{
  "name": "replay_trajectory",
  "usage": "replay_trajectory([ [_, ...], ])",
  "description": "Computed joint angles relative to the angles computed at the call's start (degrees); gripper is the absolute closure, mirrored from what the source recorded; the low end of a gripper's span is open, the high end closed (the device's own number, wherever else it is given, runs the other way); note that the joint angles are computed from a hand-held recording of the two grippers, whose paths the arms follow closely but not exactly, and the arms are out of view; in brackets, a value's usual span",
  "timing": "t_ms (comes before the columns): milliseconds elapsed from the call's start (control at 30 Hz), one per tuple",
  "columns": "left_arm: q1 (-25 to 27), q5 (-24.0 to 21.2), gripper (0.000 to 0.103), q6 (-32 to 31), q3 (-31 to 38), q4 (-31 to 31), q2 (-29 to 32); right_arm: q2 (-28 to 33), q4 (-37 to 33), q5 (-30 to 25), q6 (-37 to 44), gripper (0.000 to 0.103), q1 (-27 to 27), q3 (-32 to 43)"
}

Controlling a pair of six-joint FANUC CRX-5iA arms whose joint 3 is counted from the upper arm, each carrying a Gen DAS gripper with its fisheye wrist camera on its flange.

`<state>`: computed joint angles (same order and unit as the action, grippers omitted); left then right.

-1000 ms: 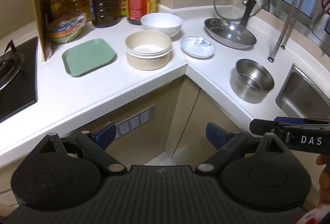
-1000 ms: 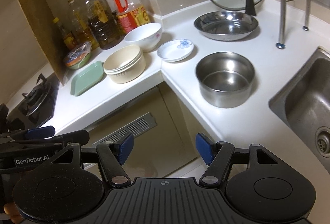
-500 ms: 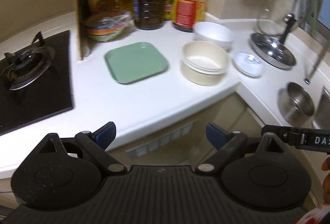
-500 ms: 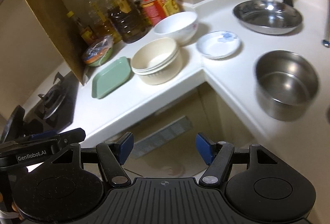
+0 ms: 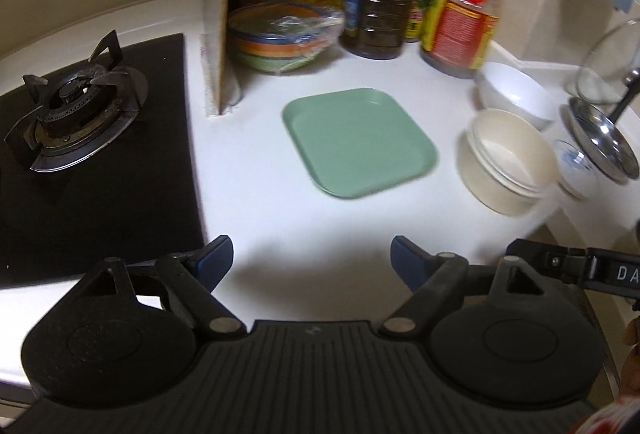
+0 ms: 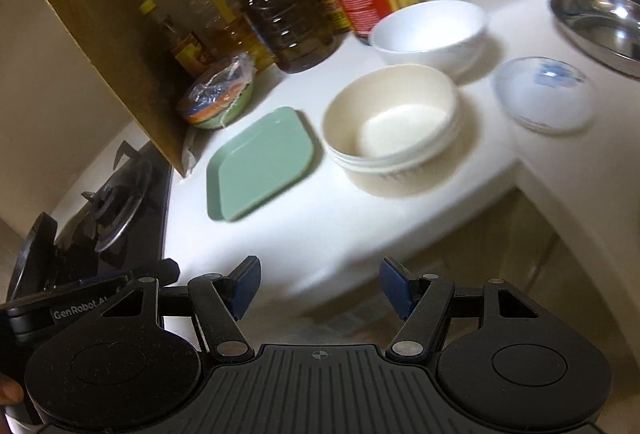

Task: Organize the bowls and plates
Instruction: 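Move the left gripper toward the square green plastic plate, then close the left gripper on the green plate's rim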

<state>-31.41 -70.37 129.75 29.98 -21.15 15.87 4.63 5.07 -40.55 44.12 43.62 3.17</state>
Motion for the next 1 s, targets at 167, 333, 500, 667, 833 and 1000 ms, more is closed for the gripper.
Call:
replay_trajectory([
  [167,3.26,2.02,0.031,-1.75,-0.09,3.09,1.29,4.78,3.55,2.86,-3.92,0.037,0.79,2.86],
  [333,5.28,3.78,0.036,-3.43,0.39,4.79,2.75,8.74,8.10,4.05,-9.54,0.050,1.67,5.25],
  [500,6.95,5.57,0.039,-4.75,1.04,6.51,4.33,11.84,15.15,4.48,-17.95,0.056,2.35,6.12],
  [667,8.41,6.93,0.047,-6.53,1.58,8.75,5.86,13.89,20.73,4.40,-25.25,0.064,2.66,6.37],
  [833,9.39,7.89,0.055,-8.29,1.83,10.41,7.02,15.63,26.03,3.08,-31.57,0.070,3.02,6.60],
  [1000,10.06,8.55,0.063,-9.93,2.33,11.84,8.19,16.83,31.37,2.35,-37.40,0.072,3.07,6.14],
])
